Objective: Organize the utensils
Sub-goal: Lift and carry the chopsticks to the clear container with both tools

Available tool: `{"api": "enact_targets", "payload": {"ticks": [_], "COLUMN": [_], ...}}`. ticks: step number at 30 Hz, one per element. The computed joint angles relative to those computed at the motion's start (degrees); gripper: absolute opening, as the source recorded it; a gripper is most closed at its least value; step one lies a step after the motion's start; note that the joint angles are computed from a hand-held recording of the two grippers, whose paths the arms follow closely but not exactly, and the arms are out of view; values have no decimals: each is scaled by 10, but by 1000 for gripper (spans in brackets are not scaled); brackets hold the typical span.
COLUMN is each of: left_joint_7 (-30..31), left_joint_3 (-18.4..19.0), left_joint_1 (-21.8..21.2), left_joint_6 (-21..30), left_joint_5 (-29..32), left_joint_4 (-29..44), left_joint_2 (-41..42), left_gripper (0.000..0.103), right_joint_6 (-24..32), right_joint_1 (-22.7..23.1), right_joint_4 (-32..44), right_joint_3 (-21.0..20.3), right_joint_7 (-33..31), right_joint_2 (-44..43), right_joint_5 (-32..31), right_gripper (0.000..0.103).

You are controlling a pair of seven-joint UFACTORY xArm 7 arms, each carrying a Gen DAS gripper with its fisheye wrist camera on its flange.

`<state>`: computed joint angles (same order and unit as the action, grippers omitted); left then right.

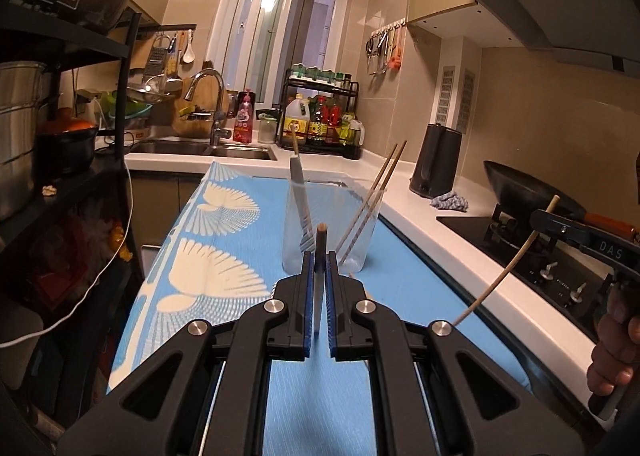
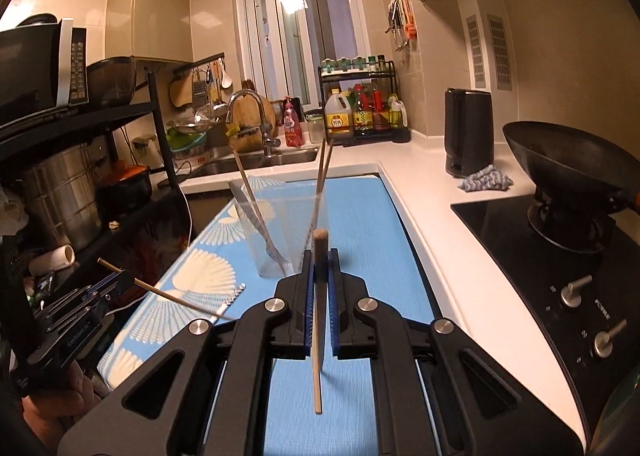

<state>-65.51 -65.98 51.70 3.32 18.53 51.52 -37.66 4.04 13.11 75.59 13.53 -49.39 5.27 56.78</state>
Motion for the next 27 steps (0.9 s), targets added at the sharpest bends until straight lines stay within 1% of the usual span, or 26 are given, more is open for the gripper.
{"api": "enact_targets", "payload": {"ticks": [4,8,14,17,21,22,24,26,27], "left_joint_7": [36,54,81,91,98,101,88,76,70], "left_joint_3": [28,51,66,75,94,95,93,96,101], "left_joint_1": [-21,-43,-74,-90,-112,-115,-122,-142,-159], "left_joint_6": [14,57,134,157,172,178,197,222,238], "left_joint_5": [13,38,79,96,121,134,179,234,264], "left_joint_4": [32,77,147,180,230,250,286,332,358], "left_joint_2": [57,110,189,234,295,316,352,396,421], "left_gripper": [6,6,6,6,6,6,6,6,6], "right_joint_6": [18,36,66,84,101,106,120,137,145], "right_joint_1": [2,0,-3,-3,1,2,3,8,12], "right_joint_4": [33,69,127,164,231,252,300,354,382], "right_joint_3": [-5,-6,-1,-2,-1,-1,1,1,0], "right_joint_7": [41,88,139,171,217,228,247,264,273], "right_joint_2": [14,31,58,78,116,127,153,183,197], "right_joint_5": [-50,-109,-190,-229,-274,-286,-307,-330,-343], "right_gripper": [6,6,6,6,6,6,6,6,6]}}
